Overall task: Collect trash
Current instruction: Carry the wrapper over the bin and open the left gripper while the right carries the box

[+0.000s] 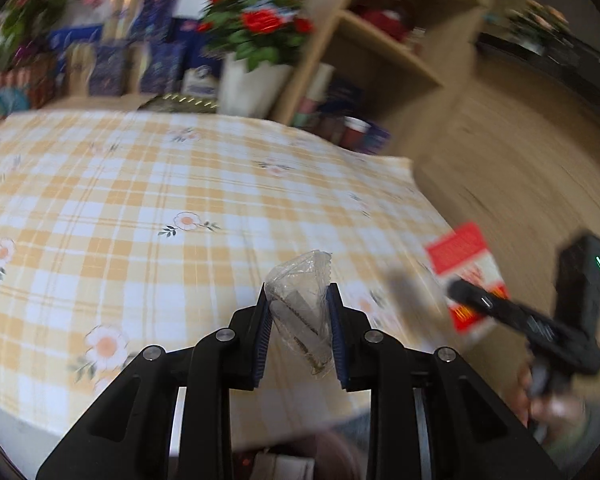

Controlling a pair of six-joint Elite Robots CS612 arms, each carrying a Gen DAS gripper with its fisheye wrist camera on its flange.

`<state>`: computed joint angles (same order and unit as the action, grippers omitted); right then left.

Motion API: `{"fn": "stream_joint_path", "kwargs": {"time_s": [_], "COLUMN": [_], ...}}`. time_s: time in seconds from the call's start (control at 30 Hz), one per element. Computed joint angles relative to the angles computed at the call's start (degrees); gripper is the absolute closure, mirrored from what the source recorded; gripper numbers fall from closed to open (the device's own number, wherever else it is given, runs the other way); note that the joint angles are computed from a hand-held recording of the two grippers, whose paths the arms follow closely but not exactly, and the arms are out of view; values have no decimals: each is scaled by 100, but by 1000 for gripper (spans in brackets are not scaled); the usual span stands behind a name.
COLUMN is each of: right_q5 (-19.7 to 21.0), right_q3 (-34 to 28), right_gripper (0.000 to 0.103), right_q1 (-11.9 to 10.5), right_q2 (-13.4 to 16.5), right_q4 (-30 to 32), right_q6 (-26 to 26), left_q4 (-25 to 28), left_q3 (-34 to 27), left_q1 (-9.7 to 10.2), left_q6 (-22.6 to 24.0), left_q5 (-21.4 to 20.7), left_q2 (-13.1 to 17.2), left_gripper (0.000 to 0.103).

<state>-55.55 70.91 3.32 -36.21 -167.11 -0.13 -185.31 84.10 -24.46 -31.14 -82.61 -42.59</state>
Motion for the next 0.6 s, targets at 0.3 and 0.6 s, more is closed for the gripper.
{"fn": "stream_joint_path", "kwargs": {"time_s": [0.3,0.6], "right_q5": [169,159], "right_q3": [795,1118], "right_gripper": [77,77], "right_q1": [74,116], "right_q2": [-405,-604], "right_q4": [18,192], "right_q6": [-380,-769], "left_q4": [-415,-235], "left_q3": [1181,1555], "left_q1": [-229,-404], "left_q6": [-370,-839], "left_q5": [-123,-157], "left_q2": [-591,-642], "left_gripper": [77,77]}}
